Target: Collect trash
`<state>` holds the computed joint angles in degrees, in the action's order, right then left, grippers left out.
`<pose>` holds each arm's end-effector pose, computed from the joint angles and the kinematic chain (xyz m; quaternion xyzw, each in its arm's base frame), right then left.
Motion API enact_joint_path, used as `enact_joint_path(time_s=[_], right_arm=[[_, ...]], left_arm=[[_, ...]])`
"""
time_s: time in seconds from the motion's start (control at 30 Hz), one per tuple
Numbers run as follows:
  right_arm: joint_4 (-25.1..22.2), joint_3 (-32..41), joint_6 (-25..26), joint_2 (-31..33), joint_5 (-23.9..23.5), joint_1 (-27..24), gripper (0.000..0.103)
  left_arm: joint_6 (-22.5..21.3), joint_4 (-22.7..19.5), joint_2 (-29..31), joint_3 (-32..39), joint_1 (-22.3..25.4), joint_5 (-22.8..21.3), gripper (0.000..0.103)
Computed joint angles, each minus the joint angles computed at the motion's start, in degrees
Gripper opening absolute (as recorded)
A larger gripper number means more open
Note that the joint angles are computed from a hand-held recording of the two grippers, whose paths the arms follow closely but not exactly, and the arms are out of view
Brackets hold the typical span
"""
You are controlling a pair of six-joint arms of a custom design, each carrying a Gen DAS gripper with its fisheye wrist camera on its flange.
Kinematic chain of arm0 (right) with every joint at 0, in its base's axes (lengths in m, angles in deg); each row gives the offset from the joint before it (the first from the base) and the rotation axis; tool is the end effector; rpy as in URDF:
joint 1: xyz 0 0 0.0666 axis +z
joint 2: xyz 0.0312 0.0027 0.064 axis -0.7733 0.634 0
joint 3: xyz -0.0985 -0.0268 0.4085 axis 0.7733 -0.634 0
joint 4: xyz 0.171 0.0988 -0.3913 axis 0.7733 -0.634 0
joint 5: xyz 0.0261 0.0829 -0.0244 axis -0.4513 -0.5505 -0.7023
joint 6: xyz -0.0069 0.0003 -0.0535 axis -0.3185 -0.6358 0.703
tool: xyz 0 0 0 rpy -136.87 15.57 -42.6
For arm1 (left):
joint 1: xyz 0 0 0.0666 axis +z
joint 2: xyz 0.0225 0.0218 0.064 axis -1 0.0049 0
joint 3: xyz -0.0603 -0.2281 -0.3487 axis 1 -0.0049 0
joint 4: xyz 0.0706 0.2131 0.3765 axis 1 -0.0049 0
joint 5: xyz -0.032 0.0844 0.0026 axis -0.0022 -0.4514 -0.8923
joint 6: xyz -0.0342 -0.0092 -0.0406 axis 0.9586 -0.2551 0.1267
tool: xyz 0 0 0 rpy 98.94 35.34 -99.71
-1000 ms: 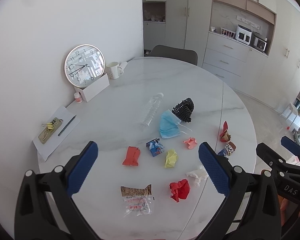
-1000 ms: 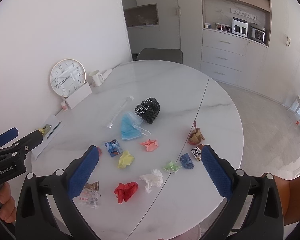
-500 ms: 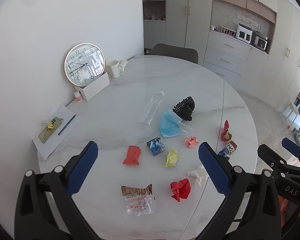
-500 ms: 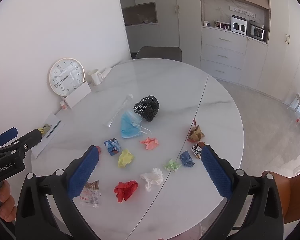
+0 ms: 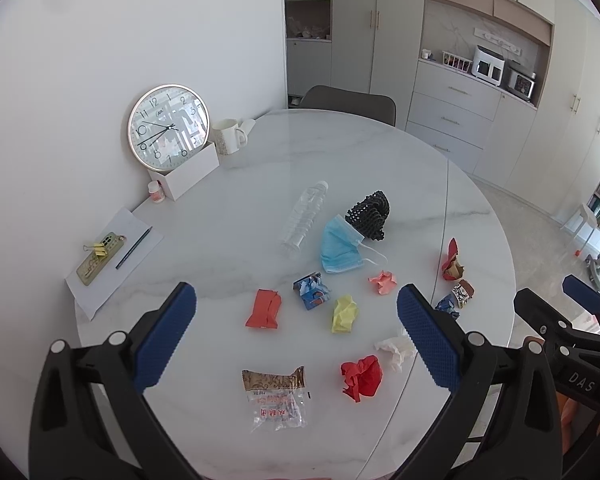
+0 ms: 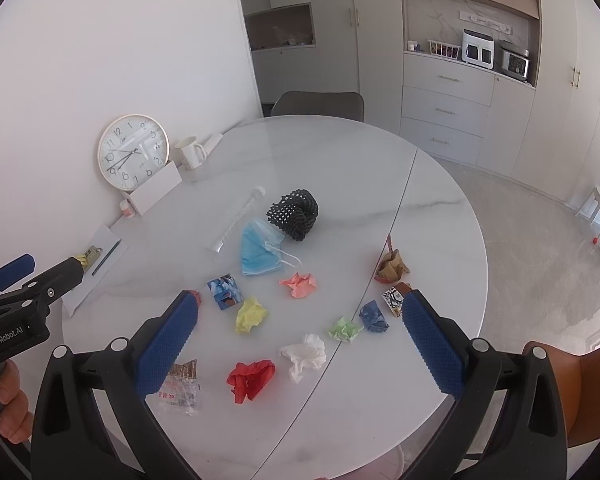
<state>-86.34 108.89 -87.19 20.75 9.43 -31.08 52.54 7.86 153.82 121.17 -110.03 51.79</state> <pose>0.5327 0.1886 0.6383 -0.0726 0.9162 0.0985 0.3815 0.4942 -0.1691 0.6622 -0.0931 0.9246 0.0442 0.3666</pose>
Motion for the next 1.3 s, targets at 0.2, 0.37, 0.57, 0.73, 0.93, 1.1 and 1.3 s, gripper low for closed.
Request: enact_joint_path(time_s=[0.2,0.37,0.57,0.73,0.93,1.1,1.3], right_arm=[[-0.1,-0.1,0.0,-0.1,0.0,0.0,0.101],[0.0,-0.4,0.0,-0.2,-0.1,0.0,0.101],[0.2,-0.8,-0.2,-0.4,0.0,0.2,0.101],[0.1,-1.8,-0.1,-0.9,-0.9,0.3,0.101],[1.4,-6.5,0.5,-2.5,-4.5,0.4,0.101],[1.8,-11.6,0.1,-3.2,-7.2,1.0,0.101],[3.7,-16.3,-4.0,-3.6,-8.7,1.8,0.101]], left_arm=[[-0.1,0.0,-0.1,-0.2,0.1,0.2,0.097],[-0.3,0.1,-0.3,-0.5,0.1,0.4,0.097],[-0.5,0.4,-0.5,-0.9,0.1,0.4,0.097],[-3.5,4.1,-3.0,-4.8,1.0,3.7,0.097],[-10.6,9.5,-7.4,-13.9,3.2,8.6,0.097],[-14.7,9.1,-9.3,-21.8,4.3,9.8,0.097],[-10.8,10.8,-10.1,-30.9,5.8,15.6,0.097]])
